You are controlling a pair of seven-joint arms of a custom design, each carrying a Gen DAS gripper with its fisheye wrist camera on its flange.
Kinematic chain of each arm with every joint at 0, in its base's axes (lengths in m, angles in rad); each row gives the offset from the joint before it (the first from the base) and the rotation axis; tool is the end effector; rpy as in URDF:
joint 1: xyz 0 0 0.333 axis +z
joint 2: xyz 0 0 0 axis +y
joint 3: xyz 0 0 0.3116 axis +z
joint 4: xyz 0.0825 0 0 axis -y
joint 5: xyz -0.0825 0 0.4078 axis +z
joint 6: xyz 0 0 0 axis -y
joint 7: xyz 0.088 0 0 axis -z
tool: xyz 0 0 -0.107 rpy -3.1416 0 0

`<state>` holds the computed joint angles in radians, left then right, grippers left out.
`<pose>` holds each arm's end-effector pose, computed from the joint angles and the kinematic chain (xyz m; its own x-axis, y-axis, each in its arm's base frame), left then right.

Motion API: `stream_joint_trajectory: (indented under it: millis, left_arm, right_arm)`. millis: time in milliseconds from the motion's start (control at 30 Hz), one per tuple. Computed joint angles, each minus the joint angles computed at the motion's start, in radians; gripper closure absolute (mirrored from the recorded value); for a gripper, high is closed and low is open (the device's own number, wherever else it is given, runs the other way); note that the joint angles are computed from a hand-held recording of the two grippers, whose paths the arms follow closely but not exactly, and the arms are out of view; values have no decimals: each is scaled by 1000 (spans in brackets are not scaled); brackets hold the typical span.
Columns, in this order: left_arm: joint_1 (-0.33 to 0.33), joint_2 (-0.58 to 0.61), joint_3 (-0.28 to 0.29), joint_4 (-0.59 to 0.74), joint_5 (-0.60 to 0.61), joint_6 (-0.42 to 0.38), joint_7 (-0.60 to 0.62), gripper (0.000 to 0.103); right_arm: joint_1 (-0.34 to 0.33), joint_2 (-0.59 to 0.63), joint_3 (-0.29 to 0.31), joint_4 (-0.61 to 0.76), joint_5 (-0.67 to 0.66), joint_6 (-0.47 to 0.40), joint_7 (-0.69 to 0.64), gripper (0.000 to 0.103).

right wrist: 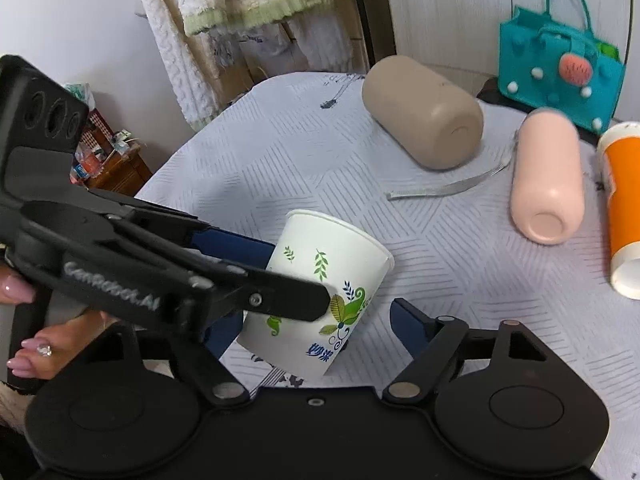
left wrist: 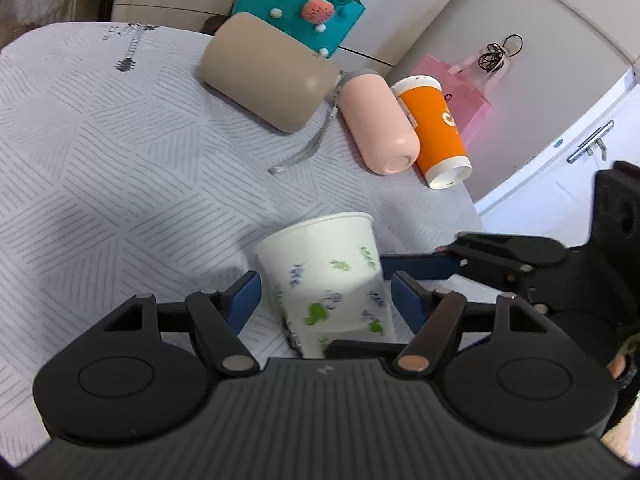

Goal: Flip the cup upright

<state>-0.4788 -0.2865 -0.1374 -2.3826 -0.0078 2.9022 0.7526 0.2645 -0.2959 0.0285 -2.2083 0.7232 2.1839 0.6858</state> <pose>0.4255 -0.3056 0.5101 0.0171 -0.8639 0.5034 -0.7967 -0.3159 -0.5152 0.4872 0.1735 0.5252 0.7658 -0.5759 -0.2860 -0.6206 -0.5453 -0.5635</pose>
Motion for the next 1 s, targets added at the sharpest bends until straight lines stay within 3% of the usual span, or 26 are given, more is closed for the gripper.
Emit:
stream_joint_trajectory:
  millis: [67,200,300,400,467,667,733,867,933,1000]
  left_arm:
    - [-24,11,23,-1,-41,19,27,33]
    - [-8,14,7,-14,-26,52,23,35]
    - [70,-4,-63,-25,106,57,-65,35]
    - [188,-52,-165,-45,324,59,-197,35]
    - [229,-84,-198,-58,425,64,-252,35]
    - [281,-155,-217,-120,590,137,-373,35]
    - [363,-184,-280,-137,672,179,-449,35]
    - [623,-286,-493,-170,818,325,-612,35]
    - [691,-317,-548,-180,816,382,-622,35]
    - [692,-312,-554,-181,792,387,-602,35]
  right_arm:
    - [0,20,-16,18,33,-44,3,32]
    - [3,-16,-12,-29,68,6,-45,32]
    - [14,-45,-12,-62,100,40,-88,34]
    - [32,-68,-18,-87,142,66,-157,36]
    - [49,-95,-14,-121,176,104,-206,37]
    - [119,-149,6,-222,289,319,-359,38]
    - [159,-165,8,-258,353,413,-444,38]
    - [270,-175,7,-310,561,649,-672,38]
    - [317,-163,-4,-311,701,735,-804,39]
    - [330,-136,5,-291,820,786,-919,39]
